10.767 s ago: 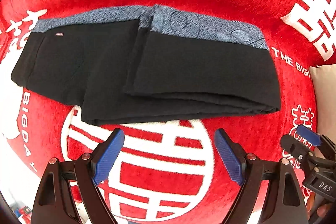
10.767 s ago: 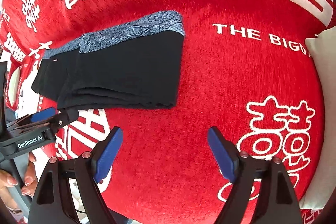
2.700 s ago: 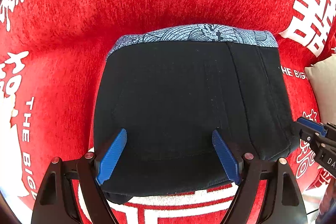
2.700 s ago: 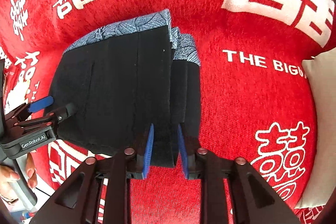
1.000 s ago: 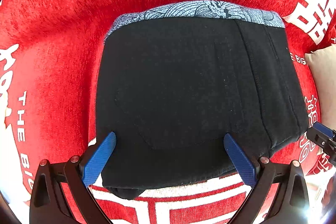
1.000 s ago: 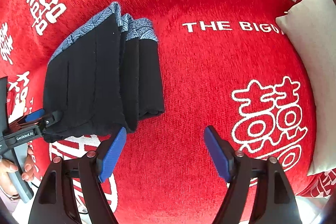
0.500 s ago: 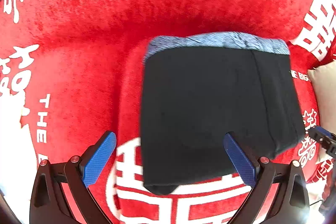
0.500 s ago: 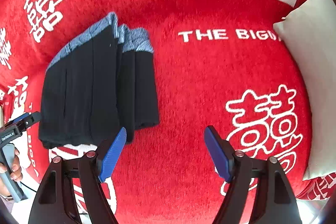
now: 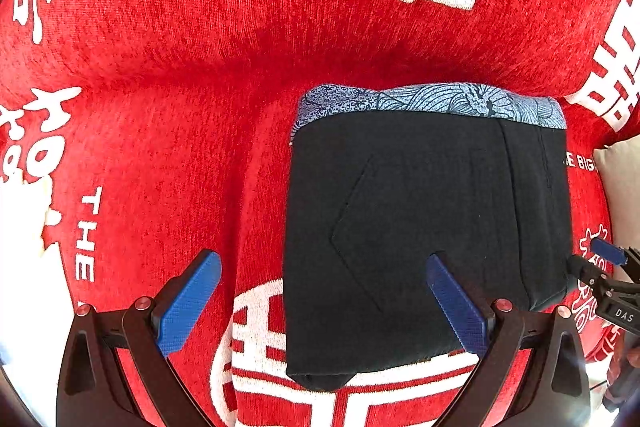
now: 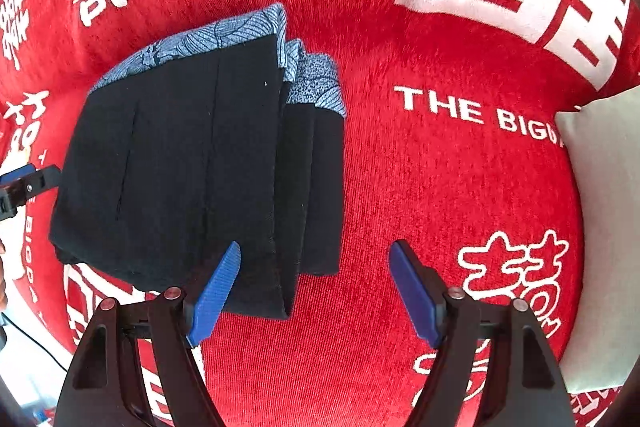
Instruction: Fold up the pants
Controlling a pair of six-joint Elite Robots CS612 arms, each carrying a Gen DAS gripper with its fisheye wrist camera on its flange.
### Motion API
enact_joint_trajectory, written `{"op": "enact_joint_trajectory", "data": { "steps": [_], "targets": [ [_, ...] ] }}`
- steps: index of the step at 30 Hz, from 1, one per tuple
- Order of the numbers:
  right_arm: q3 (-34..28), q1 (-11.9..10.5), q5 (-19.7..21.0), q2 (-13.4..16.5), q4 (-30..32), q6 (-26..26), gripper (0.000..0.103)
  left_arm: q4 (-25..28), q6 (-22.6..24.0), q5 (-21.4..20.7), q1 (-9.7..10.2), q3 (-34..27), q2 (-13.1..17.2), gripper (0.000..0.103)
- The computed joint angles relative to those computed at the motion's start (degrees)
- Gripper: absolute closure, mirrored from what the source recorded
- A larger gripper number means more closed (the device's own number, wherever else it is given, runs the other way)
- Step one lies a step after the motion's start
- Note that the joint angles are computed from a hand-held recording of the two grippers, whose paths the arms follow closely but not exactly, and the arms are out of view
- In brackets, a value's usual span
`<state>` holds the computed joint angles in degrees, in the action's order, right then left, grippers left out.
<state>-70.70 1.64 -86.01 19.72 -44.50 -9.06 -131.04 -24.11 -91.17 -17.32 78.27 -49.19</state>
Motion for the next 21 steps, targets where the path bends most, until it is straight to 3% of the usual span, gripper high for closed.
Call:
{"op": "enact_joint_trajectory", "data": {
  "steps": [5, 7, 12, 16, 21],
  "targets": [
    [1.33, -1.49, 3.60, -0.64, 2.09, 2.51, 0.021, -0.39, 0.18, -1.47, 0.67, -0.67, 0.84, 0.000],
    [1.59, -2.42, 6.81, -0.76, 2.70, 3.47, 0.021, -1.93, 0.07, -3.93, 1.45, -0.61, 1.13, 0.000],
    [2.77, -5.22, 20.20, -0.61, 2.52, 4.48, 0.021, -4.66, 1.63, -13.47, 3.97, -2.17, 3.31, 0.000],
    [6.85, -6.32, 26.77, -0.98, 3.08, 0.51, 0.021, -3.31, 3.78, -18.78, 5.33, -4.82, 5.85, 0.000],
    [9.90, -6.95, 30.55, -0.86, 4.98, -4.06, 0.021, -0.79, 5.30, -25.79, 6.78, -7.12, 8.54, 0.000]
  ]
}}
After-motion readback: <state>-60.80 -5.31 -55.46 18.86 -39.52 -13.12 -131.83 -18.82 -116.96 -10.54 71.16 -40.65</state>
